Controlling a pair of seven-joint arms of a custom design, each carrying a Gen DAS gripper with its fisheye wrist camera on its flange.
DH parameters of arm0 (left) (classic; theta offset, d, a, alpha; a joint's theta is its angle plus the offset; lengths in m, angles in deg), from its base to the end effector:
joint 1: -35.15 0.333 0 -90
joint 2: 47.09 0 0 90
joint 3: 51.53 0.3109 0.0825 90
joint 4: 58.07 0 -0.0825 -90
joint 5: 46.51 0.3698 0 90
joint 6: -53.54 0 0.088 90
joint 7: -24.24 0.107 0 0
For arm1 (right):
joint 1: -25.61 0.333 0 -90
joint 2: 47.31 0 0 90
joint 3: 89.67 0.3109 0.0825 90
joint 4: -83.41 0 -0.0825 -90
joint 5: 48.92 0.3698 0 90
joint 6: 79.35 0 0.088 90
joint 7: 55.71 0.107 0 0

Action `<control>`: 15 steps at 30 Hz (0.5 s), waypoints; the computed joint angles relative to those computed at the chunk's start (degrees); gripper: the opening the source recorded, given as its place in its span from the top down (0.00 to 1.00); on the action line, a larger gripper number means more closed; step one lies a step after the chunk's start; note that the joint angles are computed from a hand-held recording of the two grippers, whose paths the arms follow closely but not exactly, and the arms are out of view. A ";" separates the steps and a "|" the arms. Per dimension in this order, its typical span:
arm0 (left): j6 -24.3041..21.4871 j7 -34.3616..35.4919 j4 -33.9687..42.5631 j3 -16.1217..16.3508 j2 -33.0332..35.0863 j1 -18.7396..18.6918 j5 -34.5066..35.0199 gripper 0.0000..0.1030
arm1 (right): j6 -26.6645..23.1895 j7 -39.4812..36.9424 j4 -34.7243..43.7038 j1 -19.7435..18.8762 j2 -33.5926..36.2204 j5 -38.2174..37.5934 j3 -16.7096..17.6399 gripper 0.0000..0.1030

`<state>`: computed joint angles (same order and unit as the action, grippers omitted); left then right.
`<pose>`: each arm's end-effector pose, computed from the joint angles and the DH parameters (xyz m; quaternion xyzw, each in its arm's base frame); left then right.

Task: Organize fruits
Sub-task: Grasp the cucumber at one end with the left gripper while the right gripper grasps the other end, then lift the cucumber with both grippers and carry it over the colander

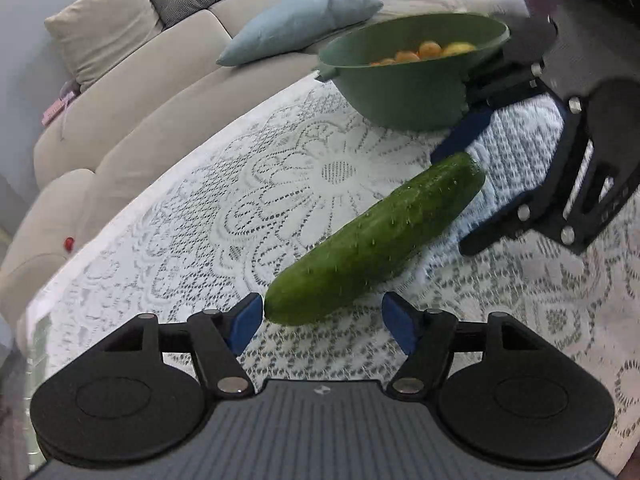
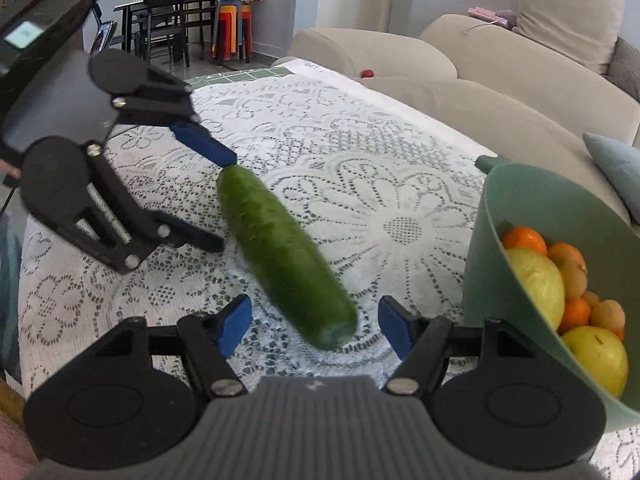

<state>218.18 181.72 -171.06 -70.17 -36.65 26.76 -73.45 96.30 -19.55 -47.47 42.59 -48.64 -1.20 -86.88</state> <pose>0.5719 -0.2509 0.4654 -0.1644 0.9110 -0.2911 0.2416 0.5228 0.1254 0.4430 -0.7819 0.4752 -0.2294 0.3320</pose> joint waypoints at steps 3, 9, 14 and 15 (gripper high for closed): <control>-3.13 0.99 2.51 -0.65 1.31 1.39 -3.25 0.21 | -0.25 -1.58 0.51 0.00 0.25 1.63 0.06 0.41; -9.17 1.50 6.47 -0.21 3.00 2.07 -5.84 0.21 | -0.95 0.65 0.34 -0.53 -0.22 -0.49 -0.09 0.48; -10.23 0.08 6.91 0.35 3.10 1.44 -5.77 0.25 | -3.48 1.24 1.04 -0.83 -0.17 1.23 -0.56 0.55; -9.76 -0.54 6.62 0.43 2.96 1.18 -5.62 0.26 | -3.28 1.49 1.13 -0.88 -0.09 1.44 -0.52 0.55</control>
